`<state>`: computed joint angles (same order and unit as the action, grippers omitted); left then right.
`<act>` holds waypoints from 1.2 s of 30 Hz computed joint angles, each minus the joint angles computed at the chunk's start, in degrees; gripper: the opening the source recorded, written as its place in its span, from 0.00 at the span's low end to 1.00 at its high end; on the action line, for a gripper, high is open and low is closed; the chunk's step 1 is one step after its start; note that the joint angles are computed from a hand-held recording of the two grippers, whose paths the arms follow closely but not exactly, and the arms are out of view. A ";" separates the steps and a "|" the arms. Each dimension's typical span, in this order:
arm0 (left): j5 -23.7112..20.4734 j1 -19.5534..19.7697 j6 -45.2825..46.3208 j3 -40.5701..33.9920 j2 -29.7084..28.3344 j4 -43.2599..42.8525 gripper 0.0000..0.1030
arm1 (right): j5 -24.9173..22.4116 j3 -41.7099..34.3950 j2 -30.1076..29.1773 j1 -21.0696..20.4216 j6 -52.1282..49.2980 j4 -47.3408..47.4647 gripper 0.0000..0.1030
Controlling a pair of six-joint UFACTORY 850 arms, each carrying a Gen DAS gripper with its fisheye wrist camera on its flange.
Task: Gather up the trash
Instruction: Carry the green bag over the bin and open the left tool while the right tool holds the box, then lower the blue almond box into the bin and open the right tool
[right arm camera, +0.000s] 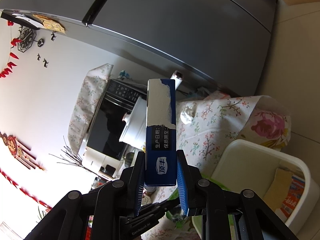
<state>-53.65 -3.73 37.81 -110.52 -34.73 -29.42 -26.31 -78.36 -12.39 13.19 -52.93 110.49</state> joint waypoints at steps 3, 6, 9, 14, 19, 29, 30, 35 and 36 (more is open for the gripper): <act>-0.51 -0.40 1.18 0.89 0.32 0.13 0.00 | 0.05 0.11 0.05 0.03 -0.22 0.21 0.26; -1.04 -1.13 2.83 1.51 0.65 0.95 0.00 | 0.20 0.27 0.16 0.05 -0.47 0.54 0.26; -2.24 -1.86 3.50 1.95 0.56 2.17 0.00 | 0.28 0.44 0.22 0.04 -0.63 0.85 0.26; -4.77 -4.43 -0.09 -0.10 -2.63 10.33 0.02 | 0.42 0.21 0.00 0.13 -0.22 0.27 0.26; -7.76 -4.16 -3.96 -3.38 -5.47 11.38 0.04 | 1.23 -0.22 -0.27 0.32 1.65 -2.34 0.26; -5.60 -1.57 -6.23 -4.64 -4.42 6.58 0.60 | 1.68 -0.85 -0.65 0.33 4.21 -5.42 0.26; -6.20 -0.79 -7.37 -5.50 -4.63 5.22 0.60 | 1.88 -1.12 -0.70 0.31 5.47 -7.30 0.26; -6.59 3.33 -13.01 -7.51 -3.87 0.15 0.61 | 1.33 -4.30 -1.98 -0.20 20.70 -26.85 0.26; -6.54 4.17 -13.92 -7.53 -3.55 -0.71 0.61 | -0.01 -5.34 -2.67 -0.36 25.29 -32.54 0.26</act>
